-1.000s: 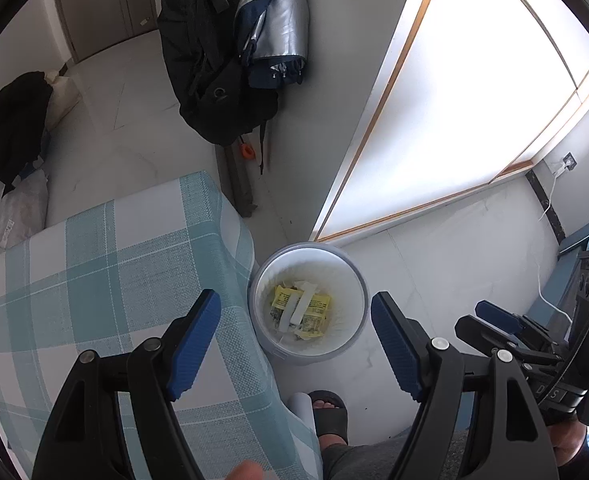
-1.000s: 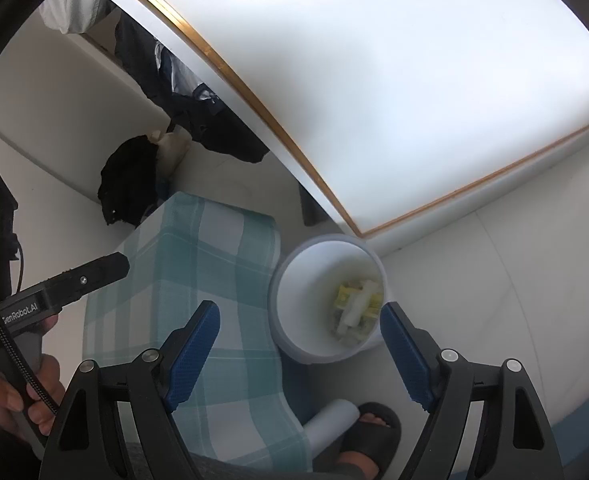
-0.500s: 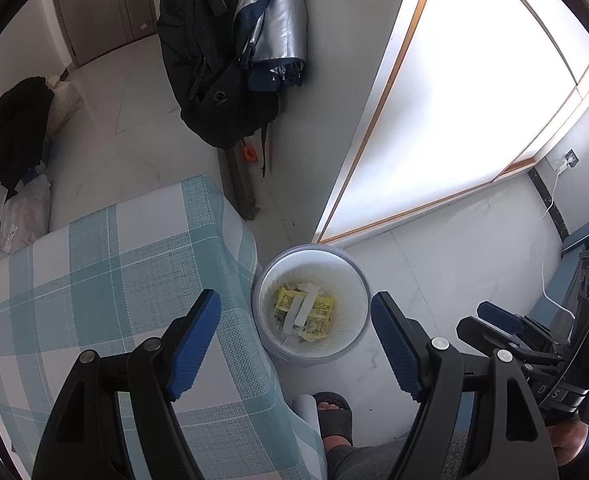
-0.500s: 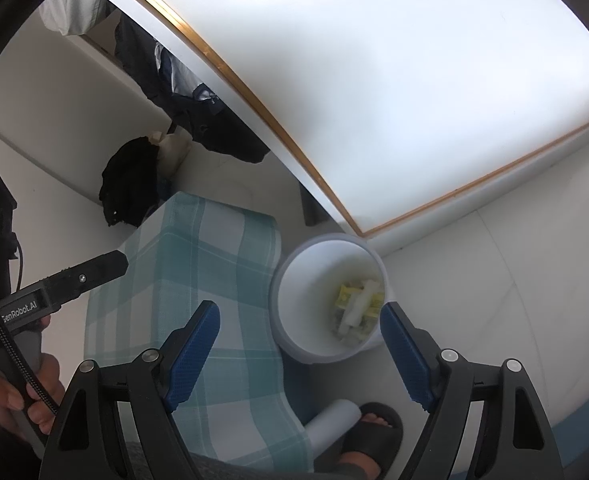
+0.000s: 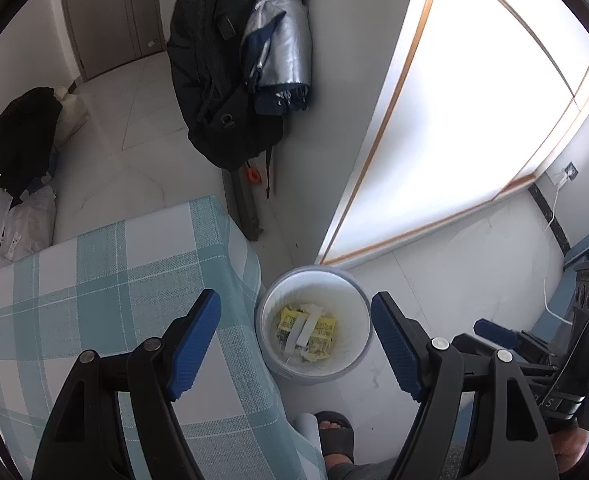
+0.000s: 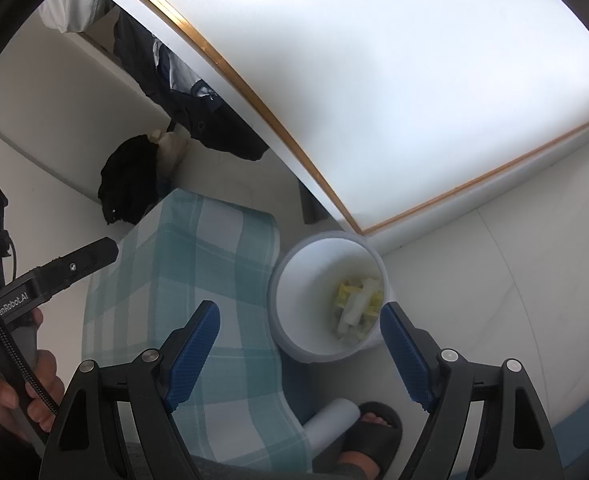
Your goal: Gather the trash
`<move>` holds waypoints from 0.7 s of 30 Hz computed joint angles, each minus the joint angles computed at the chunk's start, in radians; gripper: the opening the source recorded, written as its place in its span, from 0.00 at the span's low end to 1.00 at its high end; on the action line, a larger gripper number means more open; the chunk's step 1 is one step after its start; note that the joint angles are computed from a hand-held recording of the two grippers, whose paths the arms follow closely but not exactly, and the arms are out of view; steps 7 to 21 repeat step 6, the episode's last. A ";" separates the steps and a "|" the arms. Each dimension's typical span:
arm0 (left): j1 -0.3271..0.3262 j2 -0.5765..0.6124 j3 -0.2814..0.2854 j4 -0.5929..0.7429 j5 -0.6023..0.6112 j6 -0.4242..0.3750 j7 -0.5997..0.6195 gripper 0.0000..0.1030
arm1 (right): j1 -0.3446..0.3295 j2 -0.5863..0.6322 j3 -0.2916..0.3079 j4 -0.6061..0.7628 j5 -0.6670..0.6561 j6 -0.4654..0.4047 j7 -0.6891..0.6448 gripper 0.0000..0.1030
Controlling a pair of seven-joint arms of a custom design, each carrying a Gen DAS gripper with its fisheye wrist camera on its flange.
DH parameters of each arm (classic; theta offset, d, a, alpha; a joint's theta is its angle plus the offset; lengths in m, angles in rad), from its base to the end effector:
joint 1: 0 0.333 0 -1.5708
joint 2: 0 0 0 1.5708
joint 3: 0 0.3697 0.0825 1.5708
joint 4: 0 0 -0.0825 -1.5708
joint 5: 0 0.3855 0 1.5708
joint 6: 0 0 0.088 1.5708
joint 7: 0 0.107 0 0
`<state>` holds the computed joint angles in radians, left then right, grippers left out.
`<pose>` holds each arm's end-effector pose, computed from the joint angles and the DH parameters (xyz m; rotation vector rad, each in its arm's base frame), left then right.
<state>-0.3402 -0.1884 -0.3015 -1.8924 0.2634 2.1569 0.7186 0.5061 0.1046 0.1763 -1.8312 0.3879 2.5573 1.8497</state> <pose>0.4240 -0.3245 0.6815 -2.0511 1.8444 -0.6030 0.5060 0.3972 0.5957 -1.8538 1.6111 0.1609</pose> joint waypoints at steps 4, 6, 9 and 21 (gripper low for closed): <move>0.002 -0.004 0.002 -0.011 0.004 0.025 0.002 0.73 | 0.001 0.004 -0.001 0.006 -0.005 -0.007 0.002 0.80; 0.002 -0.001 0.002 -0.008 0.008 0.022 0.005 0.73 | 0.001 0.006 -0.002 0.010 -0.011 -0.011 0.005 0.80; 0.002 -0.001 0.002 -0.008 0.008 0.022 0.005 0.73 | 0.001 0.006 -0.002 0.010 -0.011 -0.011 0.005 0.80; 0.002 -0.001 0.002 -0.008 0.008 0.022 0.005 0.73 | 0.001 0.006 -0.002 0.010 -0.011 -0.011 0.005 0.80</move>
